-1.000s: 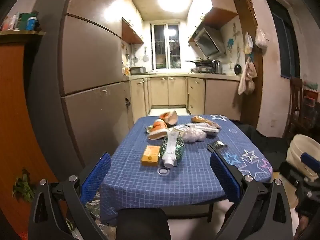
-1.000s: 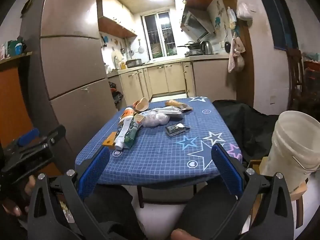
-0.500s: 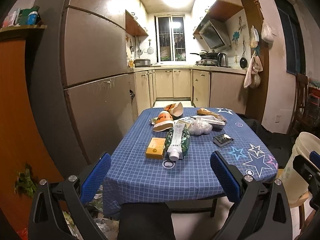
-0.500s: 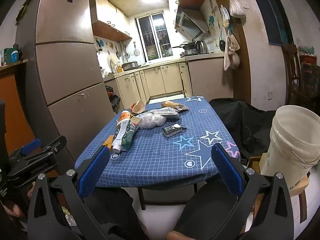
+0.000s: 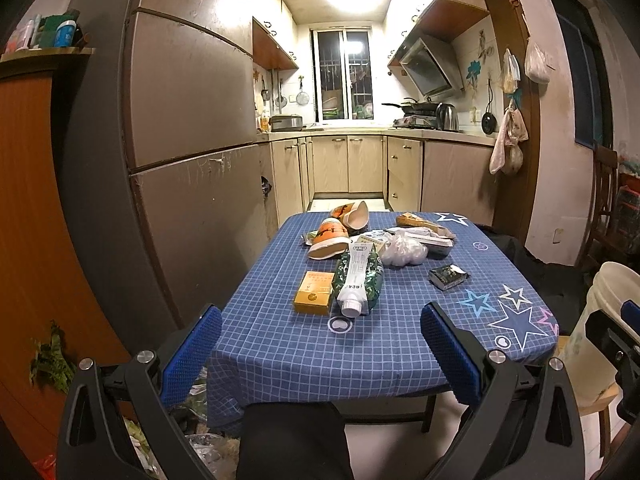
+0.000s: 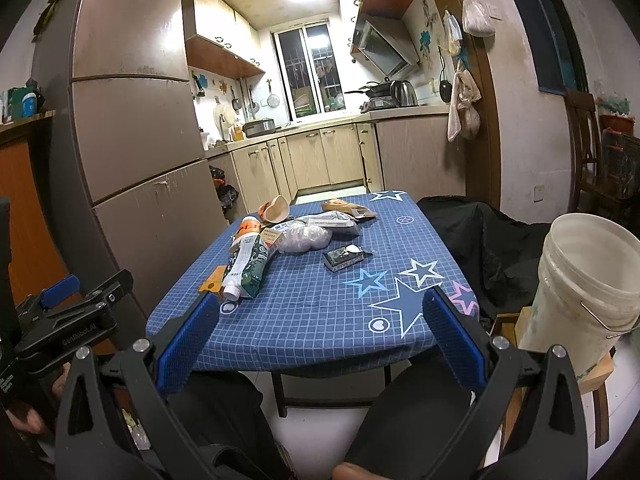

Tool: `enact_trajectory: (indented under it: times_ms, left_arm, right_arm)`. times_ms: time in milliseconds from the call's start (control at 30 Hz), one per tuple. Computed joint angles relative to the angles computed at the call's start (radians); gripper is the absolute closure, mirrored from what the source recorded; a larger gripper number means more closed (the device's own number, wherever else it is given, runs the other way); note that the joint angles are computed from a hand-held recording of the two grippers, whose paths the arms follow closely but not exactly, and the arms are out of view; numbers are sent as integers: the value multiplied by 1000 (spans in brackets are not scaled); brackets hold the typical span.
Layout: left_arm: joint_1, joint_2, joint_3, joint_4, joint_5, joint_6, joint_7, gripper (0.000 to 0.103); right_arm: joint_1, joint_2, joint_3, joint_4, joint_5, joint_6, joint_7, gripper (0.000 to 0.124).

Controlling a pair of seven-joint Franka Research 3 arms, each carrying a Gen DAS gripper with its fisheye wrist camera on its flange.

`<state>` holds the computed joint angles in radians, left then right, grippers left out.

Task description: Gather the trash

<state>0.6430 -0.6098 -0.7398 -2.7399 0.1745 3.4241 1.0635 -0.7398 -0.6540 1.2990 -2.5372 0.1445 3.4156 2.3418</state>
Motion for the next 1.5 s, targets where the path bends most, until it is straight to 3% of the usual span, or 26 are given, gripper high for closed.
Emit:
enact_trajectory:
  times_ms: [1233,1367,1500]
  left_arm:
    - [23,-14,-19,12,43,-33,-45,3]
    - [38,-12,-24,18,52,-37,-53,3]
    - [128,-44,-94,37,49,-37,-73,3]
  right_arm:
    - [10,2,-18,-1,-30,-39,34,26]
    - [11,7,-16,-4,-27,-6,30,26]
    - [-10,-52,-15,3,-2,-4,28,26]
